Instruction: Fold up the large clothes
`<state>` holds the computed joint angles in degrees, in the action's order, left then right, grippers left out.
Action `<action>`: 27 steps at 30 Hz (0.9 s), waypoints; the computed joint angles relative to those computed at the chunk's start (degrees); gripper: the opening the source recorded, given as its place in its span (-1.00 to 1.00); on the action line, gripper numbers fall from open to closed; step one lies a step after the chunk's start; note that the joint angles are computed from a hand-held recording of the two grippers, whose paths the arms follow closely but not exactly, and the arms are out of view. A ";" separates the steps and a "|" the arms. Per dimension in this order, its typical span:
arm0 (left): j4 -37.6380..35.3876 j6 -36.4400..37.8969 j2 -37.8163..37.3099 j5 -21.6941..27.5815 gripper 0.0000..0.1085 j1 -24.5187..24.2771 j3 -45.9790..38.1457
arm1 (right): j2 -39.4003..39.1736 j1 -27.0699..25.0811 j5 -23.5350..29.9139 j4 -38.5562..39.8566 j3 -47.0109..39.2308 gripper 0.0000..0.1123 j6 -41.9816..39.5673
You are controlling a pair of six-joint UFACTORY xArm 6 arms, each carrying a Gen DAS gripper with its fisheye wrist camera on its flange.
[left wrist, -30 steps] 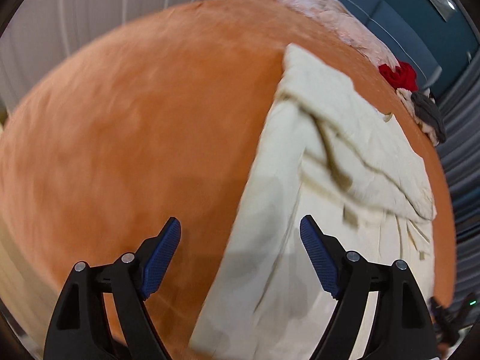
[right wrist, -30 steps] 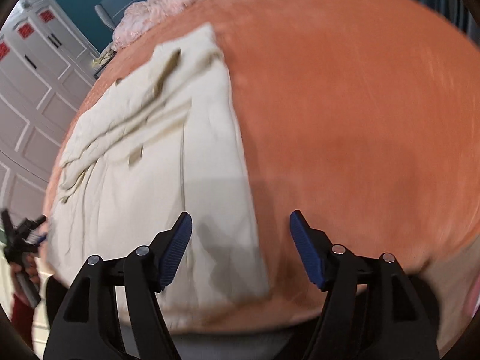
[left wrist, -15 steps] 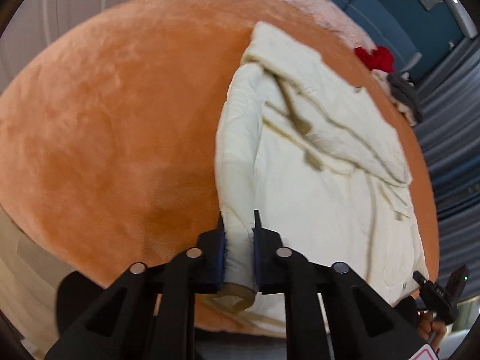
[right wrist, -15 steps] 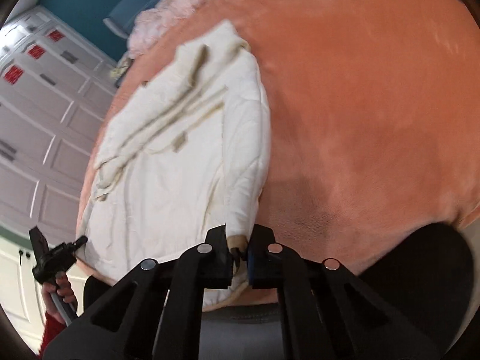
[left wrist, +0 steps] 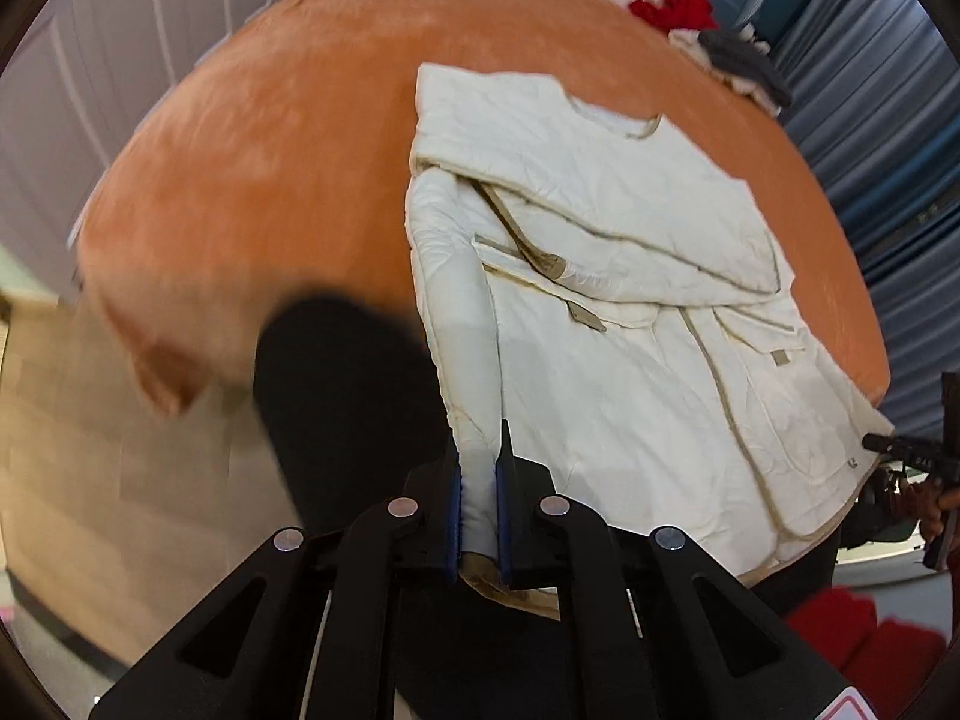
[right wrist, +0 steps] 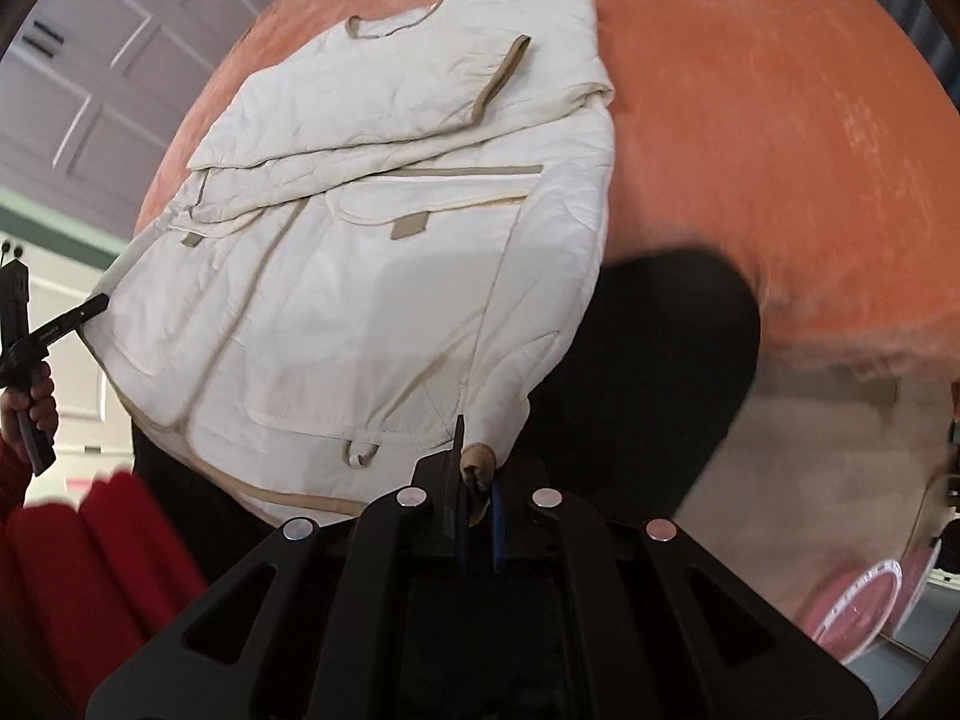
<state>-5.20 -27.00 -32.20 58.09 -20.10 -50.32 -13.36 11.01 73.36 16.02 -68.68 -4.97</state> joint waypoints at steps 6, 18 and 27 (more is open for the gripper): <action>2.23 -7.24 -2.34 -2.65 -0.89 -2.19 2.52 | -0.02 1.28 -3.87 0.17 0.28 -0.93 1.26; 7.93 -0.38 20.30 -19.58 -0.88 5.48 -17.51 | 19.10 -0.69 -26.72 3.23 -19.90 -0.93 5.33; 11.55 -4.92 39.29 -23.57 -0.75 8.47 -31.53 | 35.95 -0.18 -35.86 0.96 -32.74 -0.84 15.17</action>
